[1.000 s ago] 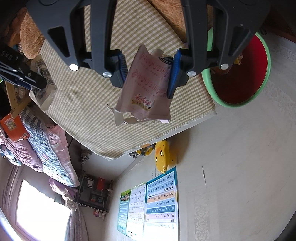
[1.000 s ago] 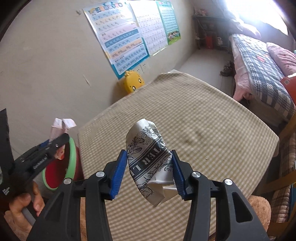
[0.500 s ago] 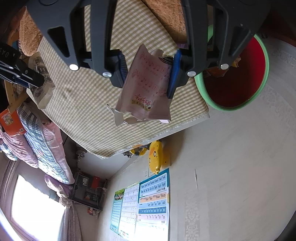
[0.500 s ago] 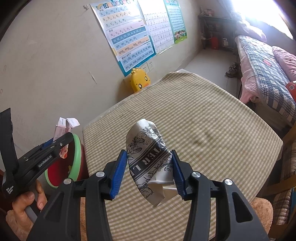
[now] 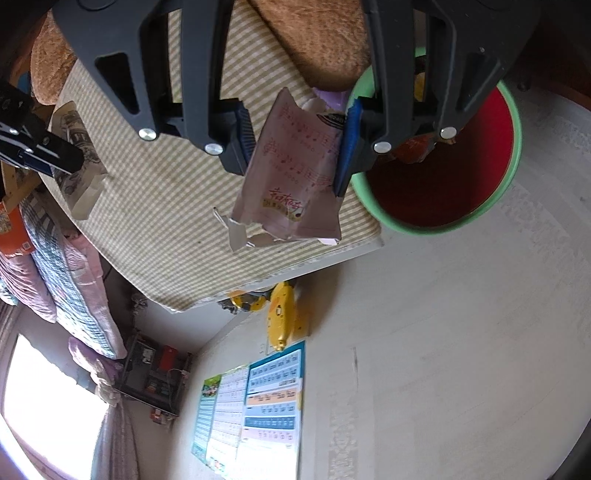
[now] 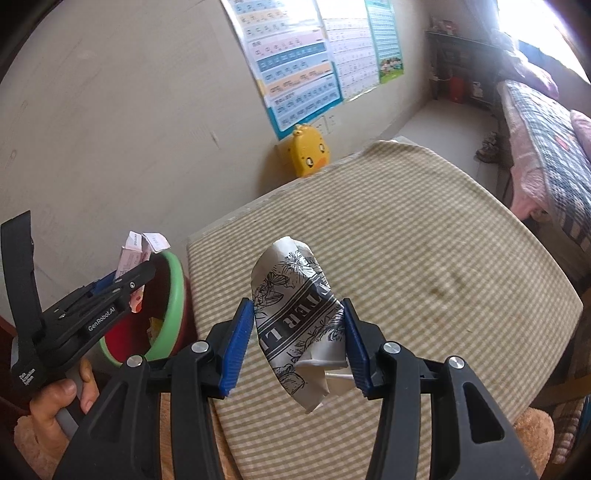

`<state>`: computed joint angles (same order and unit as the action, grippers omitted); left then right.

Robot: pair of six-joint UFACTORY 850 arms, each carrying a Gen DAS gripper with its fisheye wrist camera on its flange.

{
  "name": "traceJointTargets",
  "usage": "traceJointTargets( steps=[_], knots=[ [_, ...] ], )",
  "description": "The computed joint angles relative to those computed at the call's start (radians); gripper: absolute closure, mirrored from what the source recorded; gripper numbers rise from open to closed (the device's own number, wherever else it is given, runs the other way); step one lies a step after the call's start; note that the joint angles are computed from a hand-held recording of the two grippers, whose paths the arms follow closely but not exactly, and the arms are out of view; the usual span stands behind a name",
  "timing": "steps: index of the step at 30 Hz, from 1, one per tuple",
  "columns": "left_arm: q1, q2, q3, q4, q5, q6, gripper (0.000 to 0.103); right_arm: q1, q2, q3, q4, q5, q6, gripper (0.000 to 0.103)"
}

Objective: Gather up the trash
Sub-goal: 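Carry the pink and white wrappers to the red bucket and release them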

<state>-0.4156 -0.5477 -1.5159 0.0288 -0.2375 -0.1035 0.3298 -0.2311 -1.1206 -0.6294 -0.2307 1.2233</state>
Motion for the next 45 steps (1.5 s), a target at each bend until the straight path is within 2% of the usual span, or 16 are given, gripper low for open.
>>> traceJointTargets(
  steps=[8, 16, 21, 26, 30, 34, 39, 40, 42, 43, 44, 45],
  knots=[
    [0.041, -0.003, 0.003, 0.132, -0.004, -0.152, 0.066, 0.023, -0.084, -0.111, 0.194, 0.009, -0.238, 0.057],
    [0.1, -0.004, 0.024, 0.351, -0.022, -0.395, 0.066, 0.058, -0.189, -0.245, 0.479, -0.001, -0.574, 0.057],
    [0.136, -0.013, 0.029, 0.423, -0.045, -0.483, 0.066, 0.081, -0.26, -0.335, 0.649, -0.025, -0.766, 0.057],
    [0.169, -0.021, 0.036, 0.43, -0.062, -0.503, 0.066, 0.103, -0.327, -0.418, 0.711, -0.054, -0.873, 0.057],
    [0.175, -0.033, 0.027, 0.427, -0.077, -0.505, 0.065, 0.098, -0.37, -0.47, 0.834, -0.081, -0.989, 0.057],
    [0.187, -0.047, 0.02, 0.373, -0.085, -0.463, 0.065, 0.102, -0.408, -0.526, 0.832, -0.101, -1.006, 0.057],
    [0.198, -0.059, 0.015, 0.36, -0.093, -0.454, 0.065, 0.094, -0.451, -0.588, 0.929, -0.118, -1.099, 0.057],
    [0.198, -0.06, 0.014, 0.364, -0.095, -0.46, 0.062, 0.091, -0.46, -0.606, 0.985, -0.139, -1.16, 0.057],
    [0.198, -0.067, 0.004, 0.382, -0.107, -0.485, 0.037, 0.086, -0.477, -0.631, 1.086, -0.154, -1.266, 0.056],
    [0.199, -0.066, 0.005, 0.403, -0.103, -0.512, 0.024, 0.086, -0.482, -0.638, 1.108, -0.156, -1.29, 0.051],
    [0.201, -0.059, 0.015, 0.427, -0.09, -0.543, 0.024, 0.087, -0.481, -0.636, 1.108, -0.146, -1.289, 0.039],
    [0.201, -0.057, 0.016, 0.438, -0.09, -0.559, 0.024, 0.088, -0.473, -0.623, 1.119, -0.124, -1.299, 0.037]
  ],
)
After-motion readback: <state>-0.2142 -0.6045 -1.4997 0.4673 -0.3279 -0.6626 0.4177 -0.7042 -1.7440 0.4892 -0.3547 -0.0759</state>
